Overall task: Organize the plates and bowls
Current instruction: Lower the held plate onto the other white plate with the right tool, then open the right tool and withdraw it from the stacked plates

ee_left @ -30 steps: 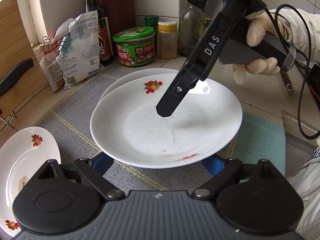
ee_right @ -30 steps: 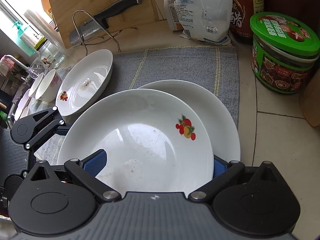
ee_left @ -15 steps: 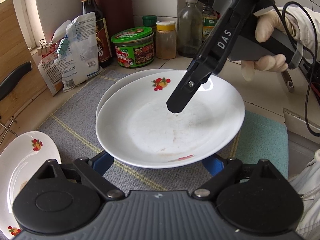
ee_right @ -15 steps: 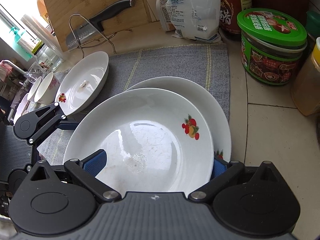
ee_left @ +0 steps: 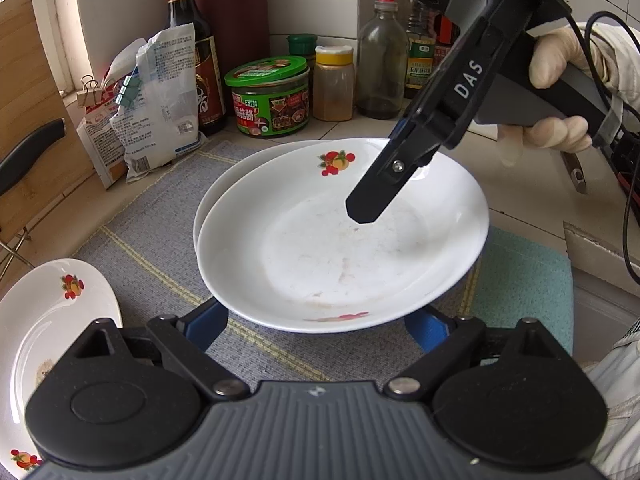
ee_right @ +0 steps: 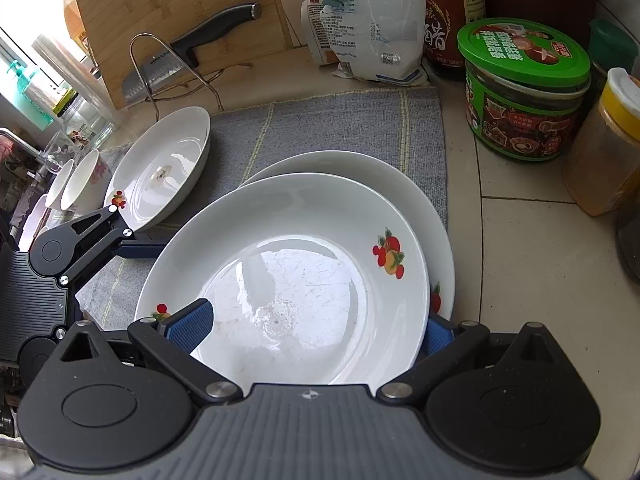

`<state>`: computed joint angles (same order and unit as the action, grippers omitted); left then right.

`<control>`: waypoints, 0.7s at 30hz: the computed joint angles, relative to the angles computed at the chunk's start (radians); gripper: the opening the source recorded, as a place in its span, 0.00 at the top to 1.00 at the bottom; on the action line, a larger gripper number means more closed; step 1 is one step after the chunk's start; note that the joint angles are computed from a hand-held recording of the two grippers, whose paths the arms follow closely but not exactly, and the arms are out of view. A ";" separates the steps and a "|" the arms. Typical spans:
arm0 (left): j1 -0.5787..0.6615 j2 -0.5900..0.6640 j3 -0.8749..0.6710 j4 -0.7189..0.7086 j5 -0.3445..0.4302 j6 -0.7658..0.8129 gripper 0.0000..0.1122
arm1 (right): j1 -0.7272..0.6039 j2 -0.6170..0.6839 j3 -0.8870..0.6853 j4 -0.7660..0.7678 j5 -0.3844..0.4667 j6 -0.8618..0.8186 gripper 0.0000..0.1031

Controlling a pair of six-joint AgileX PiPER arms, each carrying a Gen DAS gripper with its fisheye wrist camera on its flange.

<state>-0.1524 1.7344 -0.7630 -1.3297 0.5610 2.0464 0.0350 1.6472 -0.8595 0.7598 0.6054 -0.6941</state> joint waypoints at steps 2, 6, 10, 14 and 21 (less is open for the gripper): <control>-0.001 0.003 -0.009 0.019 0.002 -0.031 0.15 | 0.004 -0.006 0.003 -0.010 -0.006 0.017 0.00; -0.002 0.010 -0.022 0.039 0.000 -0.063 0.13 | 0.012 -0.018 0.010 -0.024 -0.022 0.052 0.00; -0.006 0.011 -0.026 0.045 -0.007 -0.085 0.12 | 0.017 -0.034 0.020 -0.038 -0.033 0.079 0.00; -0.012 0.010 -0.022 0.039 -0.014 -0.078 0.11 | 0.017 -0.051 0.029 -0.051 -0.038 0.099 0.00; -0.019 0.014 -0.028 0.057 -0.018 -0.118 0.11 | 0.039 -0.065 0.037 -0.098 -0.058 0.153 0.00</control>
